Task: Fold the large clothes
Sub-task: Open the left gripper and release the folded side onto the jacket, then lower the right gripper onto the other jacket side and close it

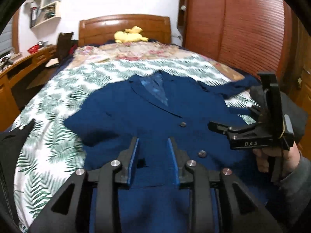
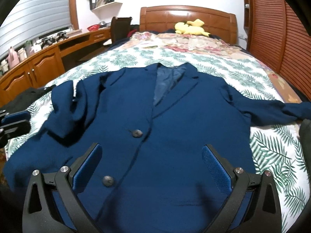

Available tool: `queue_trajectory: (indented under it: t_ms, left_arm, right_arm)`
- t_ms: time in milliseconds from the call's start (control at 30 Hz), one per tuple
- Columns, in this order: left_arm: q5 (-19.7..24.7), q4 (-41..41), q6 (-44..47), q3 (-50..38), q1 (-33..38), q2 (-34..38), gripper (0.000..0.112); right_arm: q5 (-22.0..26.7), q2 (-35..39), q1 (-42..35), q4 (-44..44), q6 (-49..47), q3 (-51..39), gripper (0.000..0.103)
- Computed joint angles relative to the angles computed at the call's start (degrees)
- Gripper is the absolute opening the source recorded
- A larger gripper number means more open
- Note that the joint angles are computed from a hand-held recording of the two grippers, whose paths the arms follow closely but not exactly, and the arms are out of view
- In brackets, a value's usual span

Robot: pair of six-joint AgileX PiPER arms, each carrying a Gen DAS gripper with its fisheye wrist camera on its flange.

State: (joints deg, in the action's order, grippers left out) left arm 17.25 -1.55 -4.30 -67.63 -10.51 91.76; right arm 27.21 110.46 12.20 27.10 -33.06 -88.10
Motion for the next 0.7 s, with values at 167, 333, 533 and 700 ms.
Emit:
queue_trajectory:
  t_ms: [167, 333, 533, 700]
  left_arm:
    - [-3.37, 8.55, -8.07, 6.24, 4.19, -5.55, 0.028]
    - [-4.12, -5.95, 6.79, 10.16, 11.19, -7.82, 0.028]
    - [-3.65, -15.64, 17.35, 12.92, 17.33, -9.91, 0.028]
    - [-2.96, -29.3, 31.76, 15.2, 22.06, -11.91, 0.028]
  right_arm:
    - [0.99, 1.35, 3.92, 1.92, -1.06, -2.62, 0.101]
    - [2.71, 4.2, 8.68, 2.45, -3.02, -5.61, 0.09]
    - [4.23, 8.19, 14.32, 2.43, -3.93, -10.81, 0.078]
    - [4.14, 11.2, 19.34, 2.2, -4.75, -15.34, 0.076]
